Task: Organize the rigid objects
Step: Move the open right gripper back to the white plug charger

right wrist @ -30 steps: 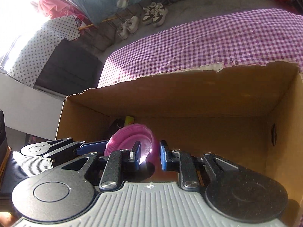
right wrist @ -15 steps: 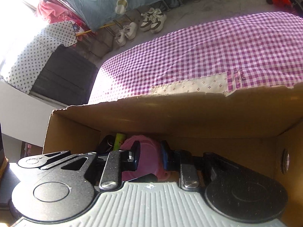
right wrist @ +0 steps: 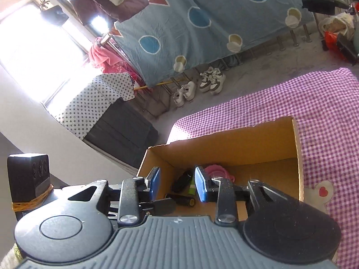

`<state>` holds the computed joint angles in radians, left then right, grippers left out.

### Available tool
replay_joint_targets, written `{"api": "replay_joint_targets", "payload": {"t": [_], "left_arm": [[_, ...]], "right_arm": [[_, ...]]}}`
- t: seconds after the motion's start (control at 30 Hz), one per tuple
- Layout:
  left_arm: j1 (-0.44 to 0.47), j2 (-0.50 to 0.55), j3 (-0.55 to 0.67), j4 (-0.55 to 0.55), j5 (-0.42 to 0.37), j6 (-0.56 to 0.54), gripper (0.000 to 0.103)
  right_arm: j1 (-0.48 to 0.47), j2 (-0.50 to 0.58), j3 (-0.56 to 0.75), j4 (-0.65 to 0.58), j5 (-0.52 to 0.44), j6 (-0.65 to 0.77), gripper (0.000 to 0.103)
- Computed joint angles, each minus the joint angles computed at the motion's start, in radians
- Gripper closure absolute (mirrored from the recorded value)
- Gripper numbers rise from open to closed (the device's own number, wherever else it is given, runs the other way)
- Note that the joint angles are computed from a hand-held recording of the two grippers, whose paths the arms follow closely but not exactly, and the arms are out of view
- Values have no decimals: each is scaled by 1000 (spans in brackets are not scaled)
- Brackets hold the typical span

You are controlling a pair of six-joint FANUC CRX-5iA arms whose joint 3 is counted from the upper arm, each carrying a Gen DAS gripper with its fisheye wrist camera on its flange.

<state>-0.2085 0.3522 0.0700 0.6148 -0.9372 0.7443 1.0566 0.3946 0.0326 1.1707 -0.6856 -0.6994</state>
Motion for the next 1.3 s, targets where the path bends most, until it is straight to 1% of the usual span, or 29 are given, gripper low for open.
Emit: {"api": "replay_joint_targets", "payload": {"t": [0.03, 0.07, 0.1, 0.13, 0.17, 0.2, 0.27, 0.33, 0.4, 0.43, 0.5, 0.57, 0.63, 0.67, 0.77, 0.83, 0.87, 0.93, 0.97, 1.07, 1.13, 1.23, 1.3], "left_arm": [[9, -40, -52, 28, 11, -48, 12], [15, -83, -108, 49, 33, -106, 9], [21, -124, -169, 88, 54, -184, 6], [29, -161, -229, 133, 65, -268, 5], [36, -187, -270, 160, 69, -321, 2], [45, -226, -336, 203, 72, -401, 2], [67, -281, -438, 270, 47, -515, 2], [85, -318, -514, 299, 27, -567, 1], [94, -335, -570, 320, 10, -576, 1], [95, -344, -599, 317, 10, -550, 1], [91, -345, -642, 326, 8, -535, 1], [70, -349, -669, 314, 42, -497, 1], [52, -360, -701, 328, 75, -489, 1], [41, -379, -734, 354, 109, -511, 1], [0, -419, -795, 395, 207, -557, 1], [-17, -427, -813, 408, 236, -584, 1], [-22, -426, -813, 396, 231, -586, 1], [-23, -416, -803, 361, 210, -570, 1], [-22, -415, -802, 345, 202, -563, 1], [-42, -405, -820, 408, 203, -620, 1], [-50, -389, -821, 440, 188, -631, 1], [-53, -353, -827, 511, 148, -642, 1], [-61, -333, -848, 606, 122, -683, 1]], "right_arm": [[32, -14, -24, 71, -55, -46, 19], [57, -22, -41, 116, -98, -73, 16], [98, -25, -51, 146, -159, -95, 11], [134, -21, -50, 149, -205, -108, 3], [168, -13, -46, 144, -250, -122, 1], [202, -2, -42, 136, -293, -135, 0], [265, 32, -6, 94, -386, -132, 0], [323, 86, 56, 30, -503, -117, 0], [356, 125, 95, -21, -557, -93, 0], [365, 137, 108, -41, -571, -86, 0], [380, 171, 157, -118, -607, -42, 0], [389, 225, 252, -207, -680, 41, 0], [398, 285, 348, -258, -771, 129, 0], [404, 317, 392, -265, -816, 169, 0], [417, 366, 440, -238, -885, 231, 0], [423, 395, 468, -237, -925, 252, 0], [425, 406, 478, -235, -941, 259, 0], [428, 411, 469, -224, -950, 270, 0], [428, 395, 436, -220, -942, 282, 0], [429, 397, 426, -219, -969, 350, 0], [429, 401, 421, -217, -1000, 370, 0], [436, 372, 357, -206, -997, 331, 0], [444, 323, 273, -195, -960, 259, 0]]}}
